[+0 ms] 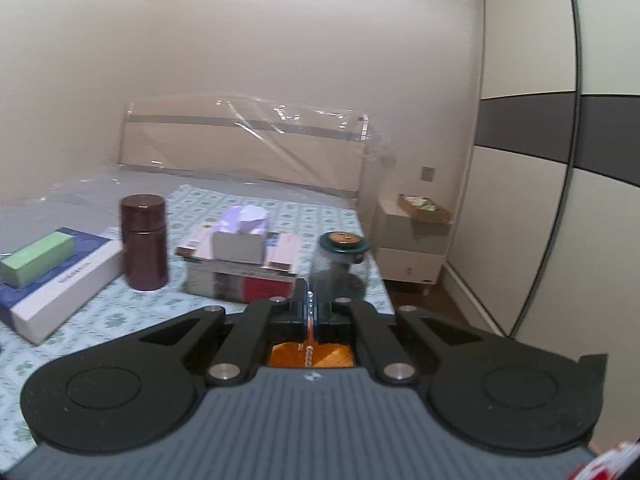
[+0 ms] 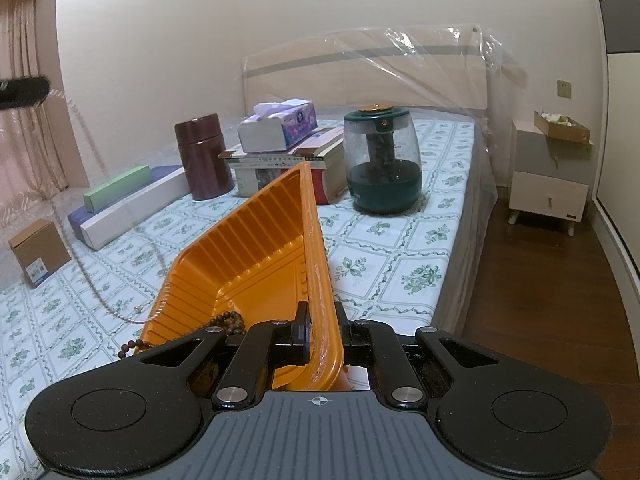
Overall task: Organize jewelry
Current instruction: 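Lower the pearl necklace into the orange tray with left gripper while right holds tray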
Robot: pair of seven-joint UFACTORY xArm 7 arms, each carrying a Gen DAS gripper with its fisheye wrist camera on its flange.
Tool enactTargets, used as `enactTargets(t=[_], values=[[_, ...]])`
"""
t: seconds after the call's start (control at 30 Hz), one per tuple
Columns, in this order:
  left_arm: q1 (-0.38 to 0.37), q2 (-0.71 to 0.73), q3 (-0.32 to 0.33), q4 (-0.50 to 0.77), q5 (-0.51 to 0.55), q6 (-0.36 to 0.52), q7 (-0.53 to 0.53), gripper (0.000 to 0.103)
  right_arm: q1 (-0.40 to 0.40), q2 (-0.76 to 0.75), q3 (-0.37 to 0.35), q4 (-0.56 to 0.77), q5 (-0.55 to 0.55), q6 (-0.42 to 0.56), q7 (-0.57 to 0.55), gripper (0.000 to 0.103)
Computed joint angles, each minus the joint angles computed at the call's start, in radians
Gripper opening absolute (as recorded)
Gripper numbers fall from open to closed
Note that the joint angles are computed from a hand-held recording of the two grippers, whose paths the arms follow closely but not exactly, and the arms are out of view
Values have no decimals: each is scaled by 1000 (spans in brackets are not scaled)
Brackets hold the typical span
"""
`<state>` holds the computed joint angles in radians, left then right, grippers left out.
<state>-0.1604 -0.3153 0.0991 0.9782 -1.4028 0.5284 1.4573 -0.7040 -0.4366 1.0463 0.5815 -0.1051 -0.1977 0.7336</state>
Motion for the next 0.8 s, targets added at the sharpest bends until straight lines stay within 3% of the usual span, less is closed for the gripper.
enactTargets(t=[0.23,0.57,0.8], values=[[-7,49,-22,-6,52,54,-56,1,-1,6,0,-5,8,-9,-6,9],[16,187,-70,16,159,70,-145,1,2,8,-3,-9,21,-11,-12,9],[34,234,-97,36,165,57,-158,2,5,6,-5,-12,24,-11,-14,9]])
